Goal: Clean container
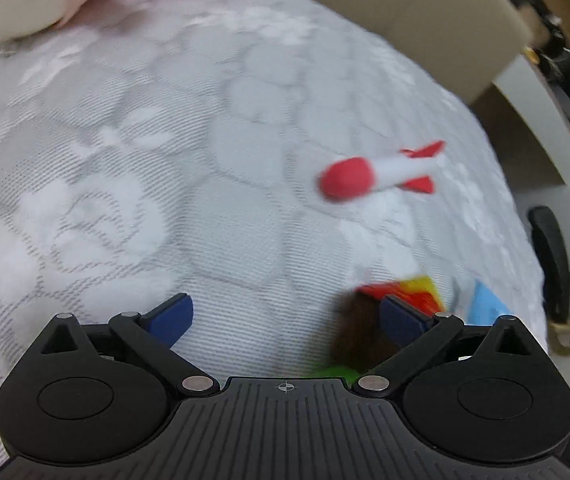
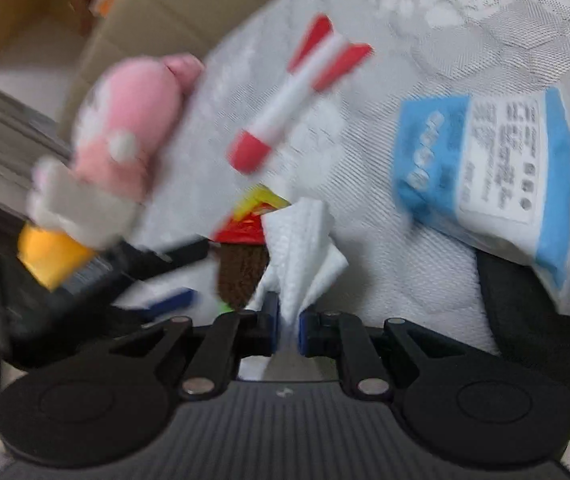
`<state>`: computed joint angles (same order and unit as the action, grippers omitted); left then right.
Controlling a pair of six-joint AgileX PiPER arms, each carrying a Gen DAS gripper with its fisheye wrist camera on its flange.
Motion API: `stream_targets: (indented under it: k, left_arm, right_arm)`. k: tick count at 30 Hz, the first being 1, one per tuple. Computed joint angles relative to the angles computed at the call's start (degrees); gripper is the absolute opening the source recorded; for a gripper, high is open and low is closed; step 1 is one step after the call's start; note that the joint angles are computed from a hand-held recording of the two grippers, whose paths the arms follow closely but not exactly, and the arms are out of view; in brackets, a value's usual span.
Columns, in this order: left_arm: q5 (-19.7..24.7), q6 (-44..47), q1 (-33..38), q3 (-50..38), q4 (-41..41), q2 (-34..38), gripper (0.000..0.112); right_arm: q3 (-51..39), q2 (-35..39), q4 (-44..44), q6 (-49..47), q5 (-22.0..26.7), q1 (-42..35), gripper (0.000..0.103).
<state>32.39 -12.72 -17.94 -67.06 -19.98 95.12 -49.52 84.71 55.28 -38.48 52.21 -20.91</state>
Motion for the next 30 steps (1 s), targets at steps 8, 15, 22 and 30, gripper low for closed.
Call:
stream_targets:
  k: [8, 15, 22, 30]
  left_arm:
    - [4.57, 22.44, -2.36, -4.82, -16.0, 1.95, 0.102]
    - [6.4, 4.67, -16.54, -17.23, 19.77, 11.59, 0.079]
    - [-2.23, 10.09, -10.04, -4.76, 1.14, 1.49, 0.079]
    - [-3.25, 22.88, 1.25, 1.91, -27.31, 1.16, 0.087]
  right_arm:
    - [0.67, -2.17, -1.25, 3.1, -1.47, -5.58, 0.011]
    - [0.08, -3.75, 5.4, -3.57, 3.12, -15.12, 0.011]
    - [-0.71, -0.1, 11.23, -6.83, 7.53, -16.06, 0.011]
    - [0.76, 1.63, 11.27, -5.89, 12.0, -6.8, 0.011]
